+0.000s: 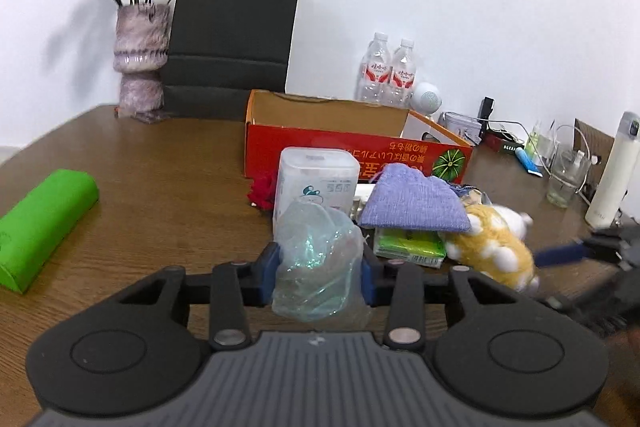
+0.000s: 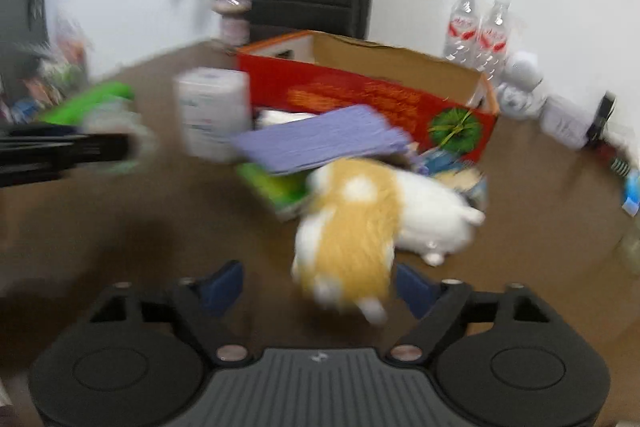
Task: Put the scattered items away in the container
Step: 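Grasp the clear plastic bag with the left gripper while the right approaches the plush dog, then grasp the yellow-and-white plush dog with the right gripper while the left lifts the bag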
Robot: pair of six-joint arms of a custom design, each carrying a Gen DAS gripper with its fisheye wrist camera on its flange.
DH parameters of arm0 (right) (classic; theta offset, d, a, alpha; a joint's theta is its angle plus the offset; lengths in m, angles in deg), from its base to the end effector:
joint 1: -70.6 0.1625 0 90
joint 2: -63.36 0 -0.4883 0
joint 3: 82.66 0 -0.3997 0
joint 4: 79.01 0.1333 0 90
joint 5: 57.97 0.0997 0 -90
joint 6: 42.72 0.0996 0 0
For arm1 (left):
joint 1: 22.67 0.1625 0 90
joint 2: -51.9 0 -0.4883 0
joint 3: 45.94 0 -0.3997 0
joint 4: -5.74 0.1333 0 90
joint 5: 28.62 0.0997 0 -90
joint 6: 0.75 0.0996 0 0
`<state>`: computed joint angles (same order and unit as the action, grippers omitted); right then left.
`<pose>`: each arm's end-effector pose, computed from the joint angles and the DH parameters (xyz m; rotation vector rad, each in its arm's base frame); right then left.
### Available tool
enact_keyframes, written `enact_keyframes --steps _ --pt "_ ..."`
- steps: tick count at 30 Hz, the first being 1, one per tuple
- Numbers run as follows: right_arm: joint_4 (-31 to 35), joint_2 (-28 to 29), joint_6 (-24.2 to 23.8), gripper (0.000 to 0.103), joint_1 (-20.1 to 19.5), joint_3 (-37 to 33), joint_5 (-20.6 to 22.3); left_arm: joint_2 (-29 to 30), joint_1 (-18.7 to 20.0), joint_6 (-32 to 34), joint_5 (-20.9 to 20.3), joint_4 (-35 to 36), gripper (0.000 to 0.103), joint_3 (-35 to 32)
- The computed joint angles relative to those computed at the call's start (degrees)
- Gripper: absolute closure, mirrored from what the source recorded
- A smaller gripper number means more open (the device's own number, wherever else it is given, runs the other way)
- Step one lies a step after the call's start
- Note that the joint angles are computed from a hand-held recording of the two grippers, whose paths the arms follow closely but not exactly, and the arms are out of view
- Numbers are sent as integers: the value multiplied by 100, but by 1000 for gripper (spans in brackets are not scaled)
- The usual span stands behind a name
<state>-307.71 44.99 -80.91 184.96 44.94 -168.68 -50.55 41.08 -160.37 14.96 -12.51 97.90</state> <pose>0.2809 -0.3826 -0.0931 1.2695 -2.3359 0.6349 0.0876 -0.2869 0.2564 0.2762 2.0952 -1.3852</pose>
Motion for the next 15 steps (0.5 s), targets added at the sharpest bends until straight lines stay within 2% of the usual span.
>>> enact_keyframes --steps 2,4,6,8,12,15 --pt "-159 -15 -19 14 79 69 -83 105 -30 33 -32 -59 63 -12" --pt "-258 -109 -66 14 67 108 89 152 -116 100 -97 -139 63 47" --pt "-459 -199 -383 14 -4 104 136 136 -174 86 -86 -95 62 87" --pt "-756 -184 -774 14 -135 -60 -75 132 -190 32 -88 -13 62 96" --pt "-764 -83 -552 21 -402 -593 -690 146 -221 -33 -165 57 62 97" --pt "-569 168 -609 27 -279 -708 -1012 157 -304 -13 -238 94 62 105"
